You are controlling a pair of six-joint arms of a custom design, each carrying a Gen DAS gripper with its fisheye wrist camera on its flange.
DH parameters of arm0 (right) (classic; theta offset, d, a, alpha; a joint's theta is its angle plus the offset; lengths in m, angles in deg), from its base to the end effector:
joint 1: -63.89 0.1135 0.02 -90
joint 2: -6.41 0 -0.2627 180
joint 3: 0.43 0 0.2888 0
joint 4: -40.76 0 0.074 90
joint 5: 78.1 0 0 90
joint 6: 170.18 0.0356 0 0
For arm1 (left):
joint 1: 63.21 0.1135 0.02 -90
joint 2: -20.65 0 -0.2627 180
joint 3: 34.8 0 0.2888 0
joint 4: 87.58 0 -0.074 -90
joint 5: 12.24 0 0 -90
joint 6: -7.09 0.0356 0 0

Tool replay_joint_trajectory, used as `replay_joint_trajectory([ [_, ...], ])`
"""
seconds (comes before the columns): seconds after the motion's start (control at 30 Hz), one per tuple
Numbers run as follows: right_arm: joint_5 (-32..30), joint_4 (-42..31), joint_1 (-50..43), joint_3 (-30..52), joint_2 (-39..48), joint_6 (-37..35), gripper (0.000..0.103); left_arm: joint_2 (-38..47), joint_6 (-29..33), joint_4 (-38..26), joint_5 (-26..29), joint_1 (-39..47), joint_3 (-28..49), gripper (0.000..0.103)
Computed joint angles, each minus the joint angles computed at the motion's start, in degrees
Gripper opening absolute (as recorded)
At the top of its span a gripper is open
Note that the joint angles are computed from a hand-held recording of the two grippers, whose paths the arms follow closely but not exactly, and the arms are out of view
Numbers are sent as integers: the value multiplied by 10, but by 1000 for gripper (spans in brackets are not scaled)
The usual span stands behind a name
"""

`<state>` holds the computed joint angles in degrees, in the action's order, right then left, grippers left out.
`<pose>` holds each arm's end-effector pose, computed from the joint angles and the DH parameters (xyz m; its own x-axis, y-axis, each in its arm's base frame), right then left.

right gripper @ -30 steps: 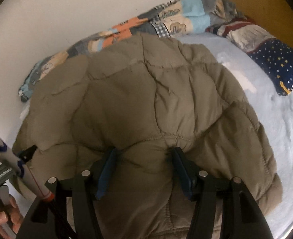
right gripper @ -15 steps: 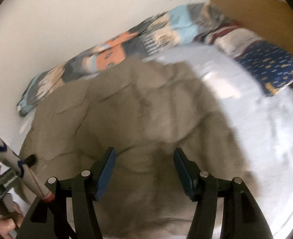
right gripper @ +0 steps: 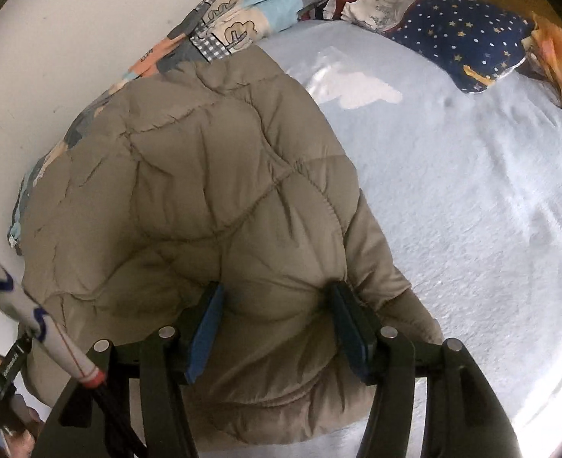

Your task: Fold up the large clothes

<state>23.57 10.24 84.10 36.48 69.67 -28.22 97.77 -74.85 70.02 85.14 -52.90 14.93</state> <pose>0.2090 0.0693 0.1288 -0.6690 0.5756 -0.4702 0.4744 0.8177 0.3261 0.2846 0.0471 0.1533 -0.7574 0.0036 -0.6530 0.0104 0.9999 -0.0066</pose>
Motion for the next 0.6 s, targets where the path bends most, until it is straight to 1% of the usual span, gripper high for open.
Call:
replay_joint_trajectory([
  [0.07, 11, -14, 10, 0, -20, 4, 62, -16, 4, 1, -2, 6, -7, 83],
  [0.13, 28, -31, 22, -16, -81, 14, 62, -45, 10, 5, -2, 18, -21, 83],
  [0.2, 52, -67, 37, -25, -141, 16, 62, -67, 20, 12, -9, 30, -33, 83],
  [0.27, 86, -108, 56, -23, -175, 20, 62, -69, 27, 16, -11, 41, -35, 83],
  [0.3, 112, -131, 71, -21, -187, 20, 62, -62, 33, 18, -14, 47, -34, 83],
  [0.37, 142, -163, 90, -21, -201, 19, 62, -32, 41, 15, -21, 51, -23, 83],
  [0.4, 134, -163, 82, -26, -205, 12, 62, -6, 45, 8, -17, 53, -11, 83],
  [0.47, 65, -135, 26, -52, -205, -7, 62, 14, 43, 16, -13, 55, -11, 85],
  [0.53, 10, -102, -20, -71, -192, -20, 62, 8, 42, 31, -18, 53, -21, 85],
  [0.6, -6, -80, -38, -80, -188, -16, 63, 2, 48, 30, -21, 52, -24, 85],
])
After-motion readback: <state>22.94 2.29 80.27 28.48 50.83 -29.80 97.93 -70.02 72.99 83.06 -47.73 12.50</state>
